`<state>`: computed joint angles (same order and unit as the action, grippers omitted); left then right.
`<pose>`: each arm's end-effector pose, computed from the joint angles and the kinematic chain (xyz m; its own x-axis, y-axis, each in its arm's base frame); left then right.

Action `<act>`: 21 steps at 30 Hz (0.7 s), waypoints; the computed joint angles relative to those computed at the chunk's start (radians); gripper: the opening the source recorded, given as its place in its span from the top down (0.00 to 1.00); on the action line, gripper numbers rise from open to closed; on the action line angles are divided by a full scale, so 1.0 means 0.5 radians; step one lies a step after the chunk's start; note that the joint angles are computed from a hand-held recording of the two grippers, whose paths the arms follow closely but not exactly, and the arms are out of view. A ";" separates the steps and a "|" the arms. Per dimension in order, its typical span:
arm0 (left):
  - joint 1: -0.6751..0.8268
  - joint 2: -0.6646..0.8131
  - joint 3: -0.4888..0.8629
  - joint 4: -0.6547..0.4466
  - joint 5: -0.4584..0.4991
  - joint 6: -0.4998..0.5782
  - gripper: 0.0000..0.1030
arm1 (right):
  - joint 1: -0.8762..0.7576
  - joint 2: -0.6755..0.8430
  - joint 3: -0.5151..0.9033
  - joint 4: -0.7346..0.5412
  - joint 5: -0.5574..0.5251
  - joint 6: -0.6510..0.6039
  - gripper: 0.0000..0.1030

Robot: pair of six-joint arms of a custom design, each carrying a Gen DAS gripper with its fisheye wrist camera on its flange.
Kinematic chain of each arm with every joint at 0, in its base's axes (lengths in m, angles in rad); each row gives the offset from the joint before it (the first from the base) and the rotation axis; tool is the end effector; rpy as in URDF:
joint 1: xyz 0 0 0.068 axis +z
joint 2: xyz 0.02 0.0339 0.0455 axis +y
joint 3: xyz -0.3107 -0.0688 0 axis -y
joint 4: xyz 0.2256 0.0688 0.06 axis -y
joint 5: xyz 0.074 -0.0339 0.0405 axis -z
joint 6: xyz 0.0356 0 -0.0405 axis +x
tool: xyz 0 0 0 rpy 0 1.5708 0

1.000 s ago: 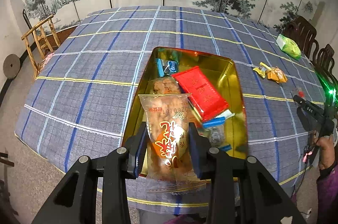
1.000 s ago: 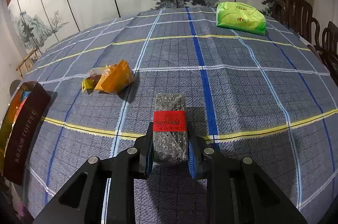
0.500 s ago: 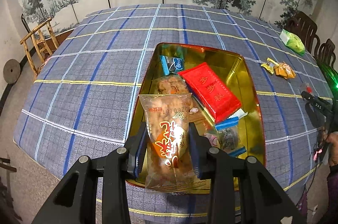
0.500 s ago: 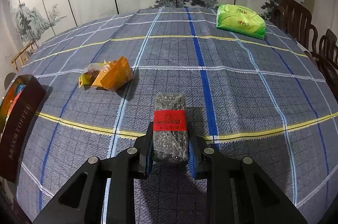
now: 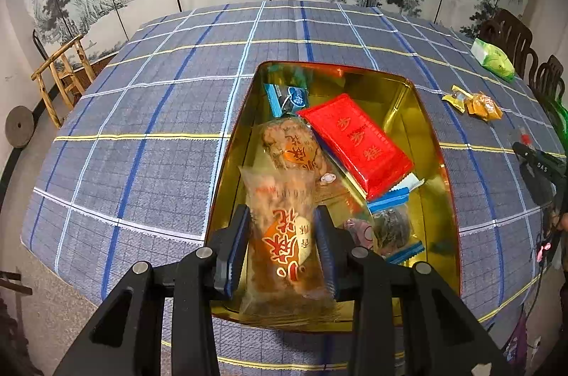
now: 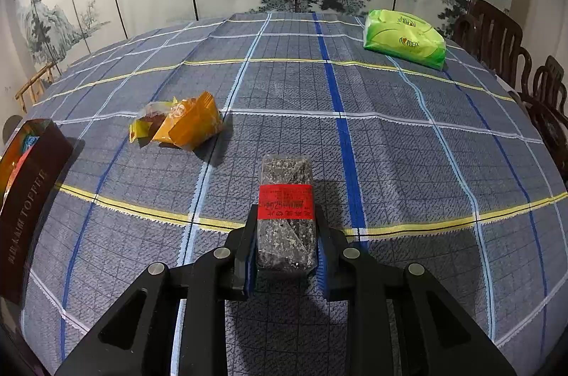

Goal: Organize snacks
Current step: 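Lower the pastry bag into the tin with the left gripper while the right gripper grasps the dark tea brick, then open the left gripper and withdraw it from the pastry bag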

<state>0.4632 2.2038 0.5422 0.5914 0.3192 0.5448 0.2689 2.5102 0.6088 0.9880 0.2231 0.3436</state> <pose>0.2688 0.1217 0.0393 -0.8213 0.1399 -0.5531 0.1592 0.9872 0.0133 0.3113 0.0776 -0.0220 -0.7619 0.1308 -0.6343 0.1359 0.9899 0.0409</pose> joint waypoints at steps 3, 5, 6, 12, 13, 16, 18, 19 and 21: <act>-0.006 0.011 -0.018 0.056 -0.012 -0.005 0.68 | 0.002 0.000 0.000 0.000 0.001 0.001 0.74; -0.012 0.017 -0.018 0.067 -0.015 -0.004 0.68 | 0.002 -0.001 -0.001 0.000 0.001 0.002 0.74; -0.014 0.017 -0.019 0.067 -0.018 -0.006 0.68 | 0.001 -0.001 0.000 0.000 0.000 0.002 0.74; -0.030 0.012 -0.047 0.108 -0.034 -0.009 0.68 | 0.002 -0.001 0.000 -0.001 0.001 0.002 0.74; -0.033 0.006 -0.060 0.122 -0.036 -0.011 0.68 | 0.002 -0.001 0.000 -0.001 0.001 0.002 0.74; -0.047 -0.013 -0.091 0.154 -0.047 -0.019 0.68 | 0.002 -0.001 -0.001 0.000 0.001 0.002 0.74; -0.061 -0.027 -0.120 0.188 -0.062 -0.027 0.68 | 0.002 -0.001 -0.001 0.000 0.001 0.002 0.74; -0.069 -0.033 -0.135 0.207 -0.071 -0.027 0.67 | 0.003 -0.001 -0.002 0.001 0.001 0.004 0.74; -0.077 -0.047 -0.165 0.248 -0.087 -0.025 0.67 | 0.001 0.000 -0.002 0.002 -0.001 0.003 0.74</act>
